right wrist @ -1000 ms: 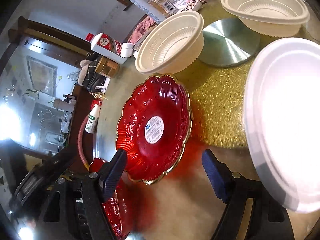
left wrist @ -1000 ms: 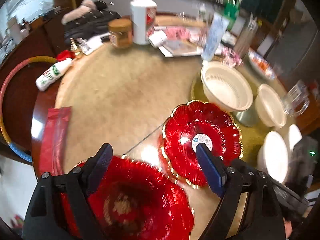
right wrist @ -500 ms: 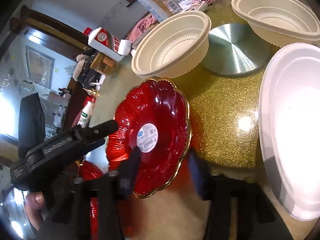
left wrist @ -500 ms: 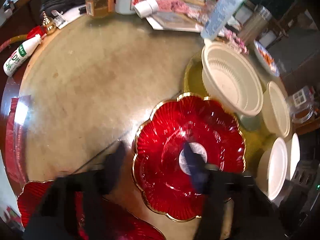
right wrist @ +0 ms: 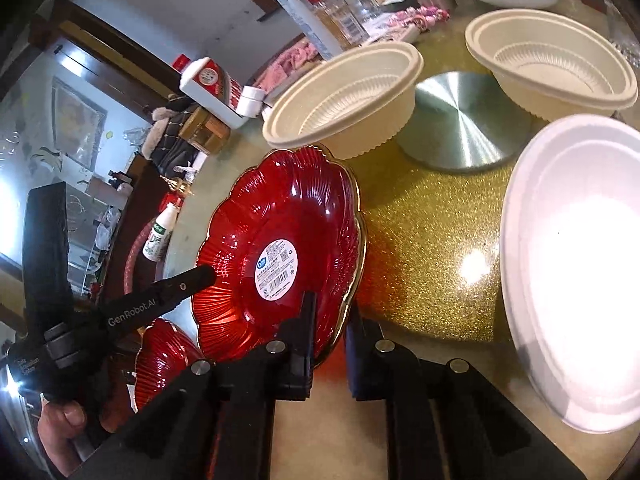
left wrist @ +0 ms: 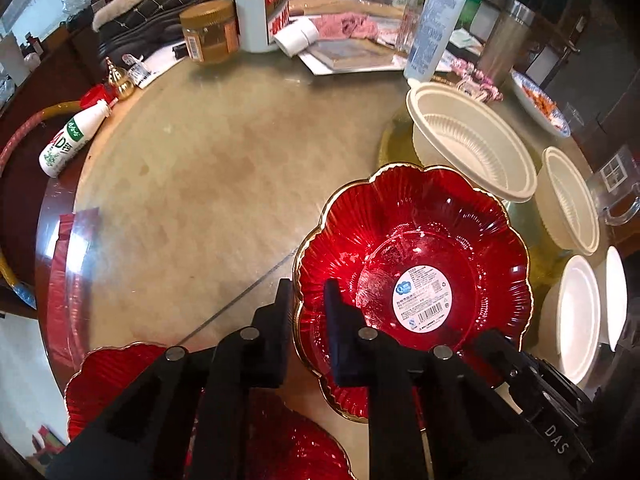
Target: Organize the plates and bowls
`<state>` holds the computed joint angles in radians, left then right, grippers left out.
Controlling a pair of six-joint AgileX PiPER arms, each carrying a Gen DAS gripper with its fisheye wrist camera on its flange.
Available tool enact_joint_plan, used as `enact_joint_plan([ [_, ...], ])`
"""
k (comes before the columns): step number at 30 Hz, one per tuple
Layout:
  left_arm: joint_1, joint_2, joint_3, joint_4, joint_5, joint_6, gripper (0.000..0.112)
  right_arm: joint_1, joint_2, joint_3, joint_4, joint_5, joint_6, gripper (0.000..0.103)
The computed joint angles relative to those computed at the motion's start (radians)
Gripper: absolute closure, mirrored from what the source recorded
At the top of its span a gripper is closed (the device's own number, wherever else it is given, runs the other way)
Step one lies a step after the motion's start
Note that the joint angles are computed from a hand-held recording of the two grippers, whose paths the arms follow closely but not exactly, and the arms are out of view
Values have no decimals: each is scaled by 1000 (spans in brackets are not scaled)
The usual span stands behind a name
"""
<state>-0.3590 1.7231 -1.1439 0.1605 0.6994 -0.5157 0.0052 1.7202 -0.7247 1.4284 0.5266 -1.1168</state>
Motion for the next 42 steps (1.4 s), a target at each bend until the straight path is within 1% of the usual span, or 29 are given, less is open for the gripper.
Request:
enact_joint_plan([
  [7, -3, -83, 58, 37, -6, -33, 101, 1, -57, 35, 41, 22, -58, 91],
  [9, 9, -119, 87, 22, -11, -27, 101, 8, -76, 43, 39, 29, -55, 92],
  [12, 18, -176, 123, 22, -13, -30, 101, 36, -125, 62, 47, 14, -61, 92],
  [15, 27, -257, 164, 31, -10, -40, 101, 76, -185, 84, 46, -15, -53, 92],
  [18, 23, -354, 215, 75, -3, -80, 101, 128, -245, 113, 54, -39, -45, 92],
  [22, 34, -478, 290, 119, 13, -115, 101, 200, -284, 133, 52, -56, -17, 92],
  [26, 105, -589, 376, 68, 11, -59, 101, 292, -335, 157, 26, -99, 32, 92],
  [30, 175, -683, 465, 19, 6, -6, 101, 415, -378, 174, -47, -171, 134, 92],
  [32, 233, -723, 513, -35, -5, 55, 101, 476, -387, 181, -86, -211, 184, 92],
  [36, 342, -742, 592, -145, -27, 177, 101, 569, -376, 196, -112, -266, 227, 92],
  [39, 374, -752, 634, -181, -44, 217, 101, 613, -350, 198, -156, -296, 281, 92],
  [42, 390, -755, 663, -210, -61, 246, 101, 640, -335, 198, -236, -313, 374, 92],
])
